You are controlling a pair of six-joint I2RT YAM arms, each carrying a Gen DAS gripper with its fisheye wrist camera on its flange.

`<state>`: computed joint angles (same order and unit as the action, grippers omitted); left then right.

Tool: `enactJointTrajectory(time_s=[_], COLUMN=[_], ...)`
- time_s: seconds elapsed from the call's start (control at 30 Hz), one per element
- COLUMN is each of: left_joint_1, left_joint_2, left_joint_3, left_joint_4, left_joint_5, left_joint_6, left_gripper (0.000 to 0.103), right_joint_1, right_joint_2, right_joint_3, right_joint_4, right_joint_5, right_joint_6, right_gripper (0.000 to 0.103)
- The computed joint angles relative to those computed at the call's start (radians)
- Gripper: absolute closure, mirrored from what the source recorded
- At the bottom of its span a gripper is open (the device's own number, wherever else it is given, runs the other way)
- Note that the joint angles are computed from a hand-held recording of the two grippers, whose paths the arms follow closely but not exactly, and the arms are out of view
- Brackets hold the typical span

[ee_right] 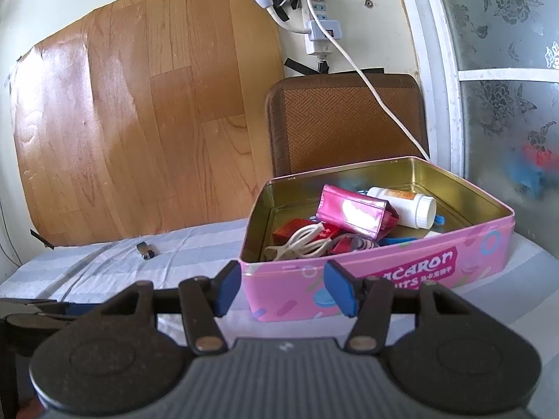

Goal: Organize rigid objects
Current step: 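Withdraw the right gripper from the tin toward the blue lighter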

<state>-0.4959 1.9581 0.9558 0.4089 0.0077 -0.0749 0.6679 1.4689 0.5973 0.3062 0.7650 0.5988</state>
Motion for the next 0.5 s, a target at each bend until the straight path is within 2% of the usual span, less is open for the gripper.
enactJointTrajectory(time_s=[0.27, 0.37, 0.5], left_joint_1=[0.050, 0.095, 0.173], left_joint_2=[0.019, 0.031, 0.061], left_joint_3=[0.005, 0.017, 0.045], left_joint_4=[0.015, 0.016, 0.032], left_joint_5=[0.003, 0.001, -0.051], left_joint_6=[-0.003, -0.014, -0.032], left_gripper=[0.033, 0.033, 0.033], right_joint_1=[0.016, 0.017, 0.006], right_joint_2=[0.048, 0.081, 0.156], right_joint_3=[0.058, 0.094, 0.177], right_joint_4=[0.007, 0.026, 0.035], right_joint_5=[-0.009, -0.034, -0.112], right_joint_6=[-0.055, -0.105, -0.172], right_gripper=[0.049, 0.049, 0.049])
